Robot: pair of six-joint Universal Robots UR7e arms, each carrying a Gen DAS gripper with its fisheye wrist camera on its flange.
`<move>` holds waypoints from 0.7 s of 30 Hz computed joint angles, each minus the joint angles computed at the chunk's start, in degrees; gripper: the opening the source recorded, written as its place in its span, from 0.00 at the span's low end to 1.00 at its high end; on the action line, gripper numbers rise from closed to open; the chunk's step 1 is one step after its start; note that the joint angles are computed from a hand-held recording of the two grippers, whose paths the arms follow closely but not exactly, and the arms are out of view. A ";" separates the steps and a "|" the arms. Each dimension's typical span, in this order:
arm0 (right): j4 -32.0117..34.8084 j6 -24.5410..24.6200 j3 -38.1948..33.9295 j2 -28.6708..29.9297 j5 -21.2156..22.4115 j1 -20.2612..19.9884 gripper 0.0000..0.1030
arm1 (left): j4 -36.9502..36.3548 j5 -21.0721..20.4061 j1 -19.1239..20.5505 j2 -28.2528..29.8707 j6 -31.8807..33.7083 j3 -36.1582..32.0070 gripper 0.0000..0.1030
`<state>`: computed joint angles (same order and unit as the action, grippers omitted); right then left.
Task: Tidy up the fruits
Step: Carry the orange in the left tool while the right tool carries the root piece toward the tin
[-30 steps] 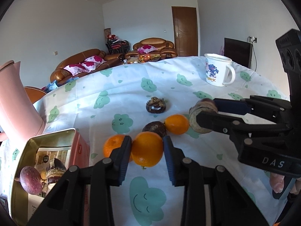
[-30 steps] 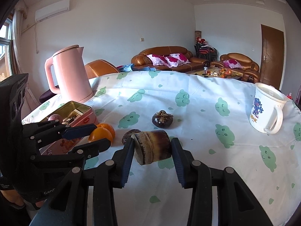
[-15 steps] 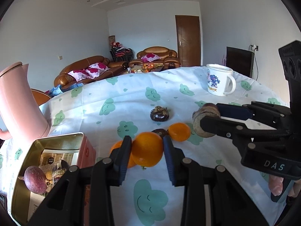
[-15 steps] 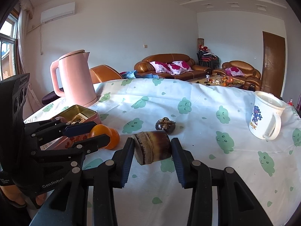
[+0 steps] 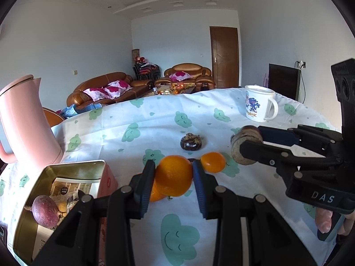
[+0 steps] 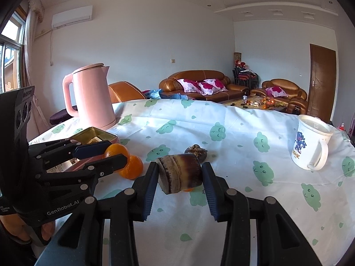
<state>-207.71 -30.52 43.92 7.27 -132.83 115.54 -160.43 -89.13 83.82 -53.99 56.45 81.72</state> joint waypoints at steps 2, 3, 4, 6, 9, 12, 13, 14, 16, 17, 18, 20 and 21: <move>-0.64 -0.51 -0.08 0.13 0.12 0.09 0.41 | -0.21 -0.43 0.10 -0.08 -0.09 0.07 0.35; -1.02 -0.82 -0.14 0.22 0.20 0.14 0.41 | -0.44 -0.62 0.14 -0.14 -0.14 0.18 0.35; -1.54 -1.11 0.07 0.19 0.29 0.17 0.41 | -0.69 -0.81 0.18 -0.19 -0.21 0.26 0.35; -2.29 -1.79 -0.10 0.37 0.45 0.23 0.41 | -0.98 -1.15 0.24 -0.27 -0.15 0.41 0.35; -3.01 -2.55 -0.40 0.64 0.54 0.34 0.41 | -1.78 -1.51 0.32 -0.41 -0.15 0.73 0.35; -3.90 -3.08 -0.18 0.65 0.74 0.39 0.41 | -2.73 -2.06 0.45 -0.56 -0.12 1.10 0.35; -4.17 -3.28 -0.17 0.67 0.84 0.40 0.41 | -3.04 -2.27 0.49 -0.63 -0.10 1.28 0.35; -4.47 -3.52 -0.16 0.69 0.94 0.42 0.41 | -3.39 -2.45 0.53 -0.68 -0.15 1.40 0.35; -4.95 -3.95 -0.18 0.77 1.13 0.46 0.41 | -3.65 -2.80 0.61 -0.75 -0.20 1.48 0.35; -5.09 -4.14 -0.24 0.82 1.18 0.47 0.41 | -3.79 -2.91 0.64 -0.77 -0.19 1.52 0.35; -5.28 -4.29 -0.22 0.85 1.19 0.50 0.41 | -3.87 -3.01 0.65 -0.78 -0.15 1.55 0.35; -5.76 -4.54 -0.04 0.86 1.22 0.58 0.41 | -4.21 -3.20 0.67 -0.86 0.00 1.74 0.35; -5.98 -4.69 -0.05 0.90 1.28 0.60 0.41 | -4.50 -3.36 0.69 -0.91 0.05 1.89 0.35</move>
